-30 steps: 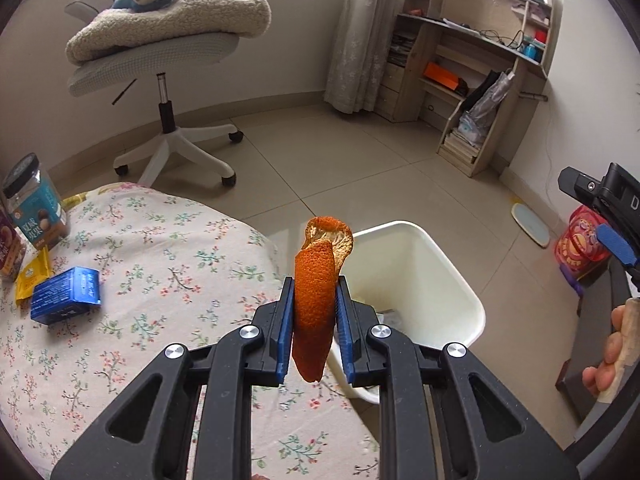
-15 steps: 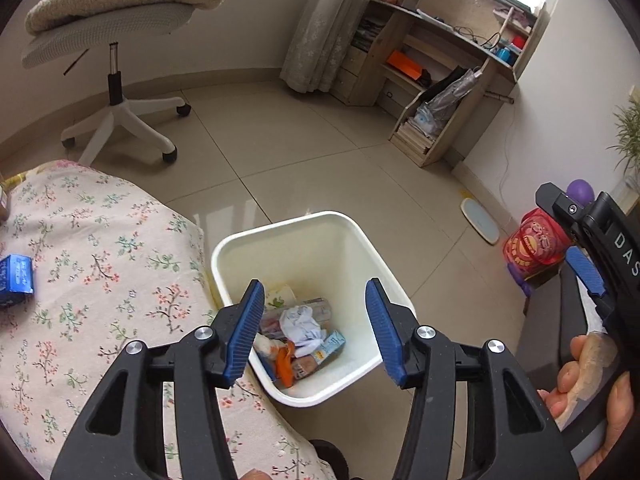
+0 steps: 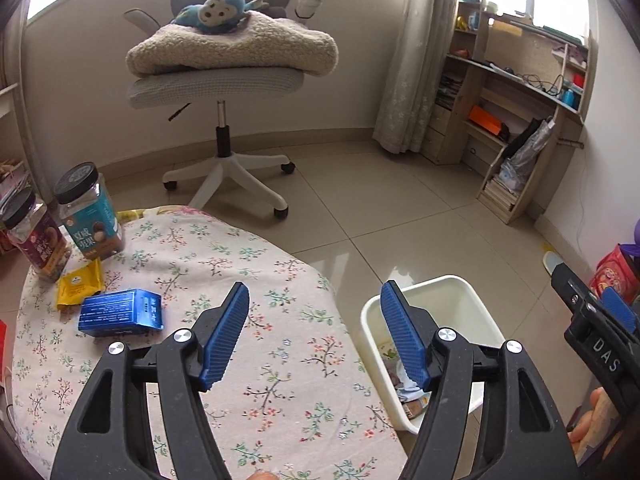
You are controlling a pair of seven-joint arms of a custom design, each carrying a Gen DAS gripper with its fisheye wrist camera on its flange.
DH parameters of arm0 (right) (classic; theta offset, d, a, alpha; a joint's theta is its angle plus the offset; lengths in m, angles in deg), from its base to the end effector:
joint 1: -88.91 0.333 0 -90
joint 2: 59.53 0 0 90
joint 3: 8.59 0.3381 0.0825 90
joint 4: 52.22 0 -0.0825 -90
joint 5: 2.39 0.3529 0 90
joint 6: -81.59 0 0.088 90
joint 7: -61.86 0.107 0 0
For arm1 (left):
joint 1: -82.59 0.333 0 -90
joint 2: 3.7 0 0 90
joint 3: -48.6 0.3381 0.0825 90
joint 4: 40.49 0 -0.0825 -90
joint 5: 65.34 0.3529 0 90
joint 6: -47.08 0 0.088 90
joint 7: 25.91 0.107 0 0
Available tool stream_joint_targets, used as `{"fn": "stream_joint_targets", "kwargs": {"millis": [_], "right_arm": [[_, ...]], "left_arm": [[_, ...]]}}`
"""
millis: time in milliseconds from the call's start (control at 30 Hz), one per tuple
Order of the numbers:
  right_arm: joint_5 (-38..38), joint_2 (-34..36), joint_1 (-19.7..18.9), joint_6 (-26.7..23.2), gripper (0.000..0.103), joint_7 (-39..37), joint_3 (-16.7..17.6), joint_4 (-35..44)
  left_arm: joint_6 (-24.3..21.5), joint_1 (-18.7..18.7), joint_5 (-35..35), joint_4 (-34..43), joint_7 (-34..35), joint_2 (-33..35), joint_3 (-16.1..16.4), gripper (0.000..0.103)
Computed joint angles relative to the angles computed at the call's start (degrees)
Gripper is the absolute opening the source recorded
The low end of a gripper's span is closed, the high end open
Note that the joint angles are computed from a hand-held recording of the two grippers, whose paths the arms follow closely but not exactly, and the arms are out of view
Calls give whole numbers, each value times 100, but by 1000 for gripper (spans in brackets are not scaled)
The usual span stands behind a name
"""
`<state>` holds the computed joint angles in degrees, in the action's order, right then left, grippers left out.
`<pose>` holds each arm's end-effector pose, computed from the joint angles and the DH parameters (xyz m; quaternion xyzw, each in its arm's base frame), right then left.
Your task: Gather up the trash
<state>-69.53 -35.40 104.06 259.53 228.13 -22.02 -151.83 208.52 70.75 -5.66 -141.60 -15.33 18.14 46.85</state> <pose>0.6561 0.1214 0.4453 -0.5987 0.6464 -0.3395 0.3294 0.6376 -0.1952 0.4445 -0.7211 0.5538 -0.2957 0.2930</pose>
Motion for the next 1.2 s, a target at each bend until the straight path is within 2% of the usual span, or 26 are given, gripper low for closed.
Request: {"fn": "stream_joint_targets", "kwargs": {"millis": [233, 400, 567, 767, 867, 933, 1000, 1067, 1133, 1200], "right_arm": [[210, 133, 218, -281, 96, -600, 340, 151], [684, 309, 362, -492, 96, -1144, 601, 325], [1336, 511, 440, -607, 96, -1856, 919, 502], [1647, 790, 850, -760, 96, -2409, 919, 764], [1636, 923, 1047, -832, 96, -2609, 861, 890], [1630, 999, 1131, -894, 96, -2776, 849, 967], [1677, 1063, 1141, -957, 96, -3038, 906, 1028], [1768, 1113, 1129, -1040, 96, -3336, 988, 1067], [1993, 1170, 1025, -1135, 96, -3730, 1166, 1123], [2302, 1245, 905, -1259, 96, -4159, 1372, 1208]], "left_arm": [[-80, 224, 219, -509, -337, -295, 117, 67], [-172, 466, 283, -818, -417, -494, 132, 73], [-272, 855, 42, -1135, -264, -589, 134, 73], [-449, 1342, -243, -1377, -228, -539, 313, 73], [-210, 1756, -811, -1449, -103, -419, 323, 73], [36, 2101, -1496, -1513, 158, -300, 235, 73], [43, 2246, -1862, -1423, 423, -149, 227, 73], [-202, 2345, -2081, -1131, 1020, 56, 165, 73], [-529, 2573, -2528, -725, 2047, 308, -85, 79], [-872, 2651, -2795, -276, 2862, 573, -167, 87]]}}
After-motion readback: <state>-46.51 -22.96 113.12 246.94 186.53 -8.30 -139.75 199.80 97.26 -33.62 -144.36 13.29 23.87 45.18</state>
